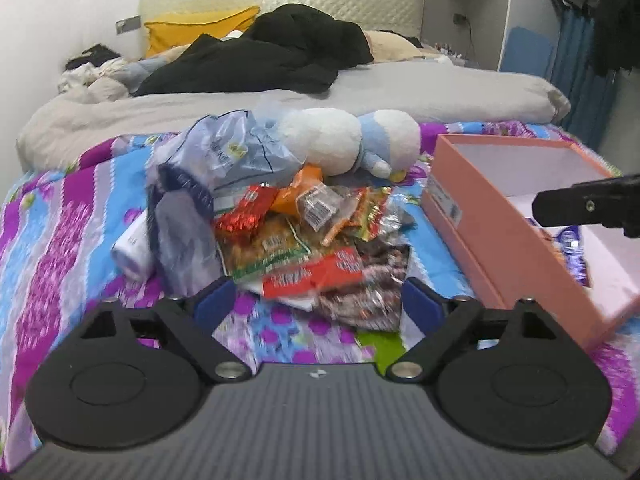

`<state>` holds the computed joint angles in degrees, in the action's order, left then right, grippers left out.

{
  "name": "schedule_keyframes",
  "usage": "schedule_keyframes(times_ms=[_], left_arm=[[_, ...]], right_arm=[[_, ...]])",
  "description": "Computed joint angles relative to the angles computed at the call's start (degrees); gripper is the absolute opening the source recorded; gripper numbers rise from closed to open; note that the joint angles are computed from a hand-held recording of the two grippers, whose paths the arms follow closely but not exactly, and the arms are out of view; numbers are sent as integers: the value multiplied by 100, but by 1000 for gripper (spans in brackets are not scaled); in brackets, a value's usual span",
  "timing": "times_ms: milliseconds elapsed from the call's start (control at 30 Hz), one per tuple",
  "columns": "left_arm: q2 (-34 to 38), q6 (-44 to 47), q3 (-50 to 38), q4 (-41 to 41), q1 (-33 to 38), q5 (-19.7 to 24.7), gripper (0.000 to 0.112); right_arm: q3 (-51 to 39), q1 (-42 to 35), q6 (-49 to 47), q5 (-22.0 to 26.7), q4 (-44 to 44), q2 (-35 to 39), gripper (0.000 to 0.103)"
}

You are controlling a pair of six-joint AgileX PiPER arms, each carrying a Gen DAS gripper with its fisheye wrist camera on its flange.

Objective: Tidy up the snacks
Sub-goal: 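Grasp the red foil tea packet with the left tool while the right tool grasps the orange bag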

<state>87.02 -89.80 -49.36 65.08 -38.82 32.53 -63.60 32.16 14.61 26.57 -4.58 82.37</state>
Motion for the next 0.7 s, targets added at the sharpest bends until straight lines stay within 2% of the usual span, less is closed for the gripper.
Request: schedule_keyframes(times_ms=[133, 267, 333, 467, 600, 700], left_arm=[[804, 333, -486, 259, 668, -506, 84], [1500, 646, -955, 422, 1182, -842, 73], [1824, 839, -1205, 525, 1366, -942, 71], [2422, 1255, -1713, 606, 1550, -867, 68], [2848, 1343, -2097, 948, 1691, -678, 67], [3104, 1562, -2363, 749, 1941, -883, 67]], right_arm=[[-796, -216, -1047, 82, 931, 940, 58], [-1584, -276, -1447, 160, 1304, 1779, 58], [-2091, -329, -1687, 280, 1624, 2232, 58], [-3178, -388, -1921, 598, 1881, 3141, 58], [-4385, -510, -2221, 1182, 2233, 4040, 58], [-5270, -592, -2375, 1640, 2412, 4631, 58]])
